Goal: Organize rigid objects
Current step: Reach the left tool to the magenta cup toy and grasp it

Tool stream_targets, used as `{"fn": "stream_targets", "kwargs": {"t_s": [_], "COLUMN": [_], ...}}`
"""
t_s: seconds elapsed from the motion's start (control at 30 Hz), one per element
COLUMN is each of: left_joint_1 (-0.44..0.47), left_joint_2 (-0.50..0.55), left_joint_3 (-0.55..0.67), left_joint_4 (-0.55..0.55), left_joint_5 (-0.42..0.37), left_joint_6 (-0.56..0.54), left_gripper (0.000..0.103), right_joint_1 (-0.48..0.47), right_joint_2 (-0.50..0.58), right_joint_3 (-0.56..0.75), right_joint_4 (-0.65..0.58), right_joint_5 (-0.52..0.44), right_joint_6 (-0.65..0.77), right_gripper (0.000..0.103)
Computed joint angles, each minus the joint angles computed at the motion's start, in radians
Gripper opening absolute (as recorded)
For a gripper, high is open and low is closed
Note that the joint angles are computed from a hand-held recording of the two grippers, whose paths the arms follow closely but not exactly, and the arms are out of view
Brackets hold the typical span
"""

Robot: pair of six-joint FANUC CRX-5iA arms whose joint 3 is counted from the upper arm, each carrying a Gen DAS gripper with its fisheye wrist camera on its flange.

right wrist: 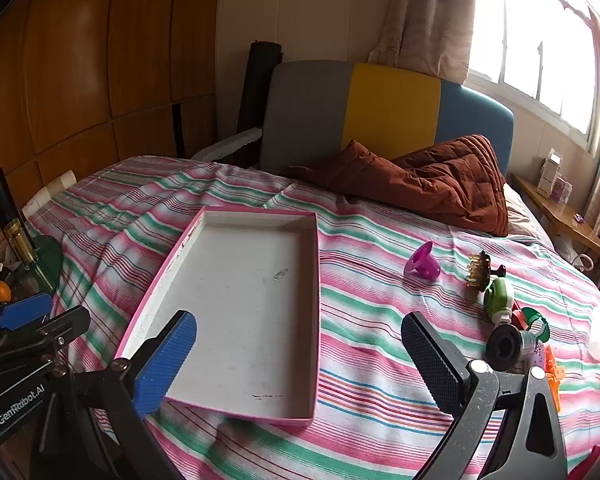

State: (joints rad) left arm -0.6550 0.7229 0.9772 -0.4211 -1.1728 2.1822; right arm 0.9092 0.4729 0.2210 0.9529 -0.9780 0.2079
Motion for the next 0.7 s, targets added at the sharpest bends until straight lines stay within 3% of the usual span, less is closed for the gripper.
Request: {"fn": "stream_targets", "kwargs": {"t_s": [0.2, 0.43, 0.53, 0.7], "left_joint_1": [-0.002, -0.014, -0.016, 0.004], "left_joint_2": [0.013, 0.083, 0.098, 0.190], "left_joint_3": [0.015, 0.129, 0.150, 0.281], "left_joint_4": [0.025, 0.033, 0.047, 0.183], "left_joint_5": [0.007, -0.050, -0.039, -0.046], "left_joint_6": [-0.034, -0.074, -0.108, -0.224], "left_gripper": [0.048, 0.048, 0.048, 0.048], "right_joint_1": [-0.017, -0.058, -0.083, -0.129], "right_joint_2": [-0.039, -0.109, -0.143, -0.196], "right_joint_3": [-0.058, -0.150, -0.189, -0.246], "right_joint_4": [0.014, 0.032, 0.022, -0.002], "right_joint_5": [0.000, 0.000, 0.000, -0.046], "right_joint_6": [-0.034, -0.104, -0.118, -0.138], "right_gripper": [0.103, 0.103, 0.103, 0.103]}}
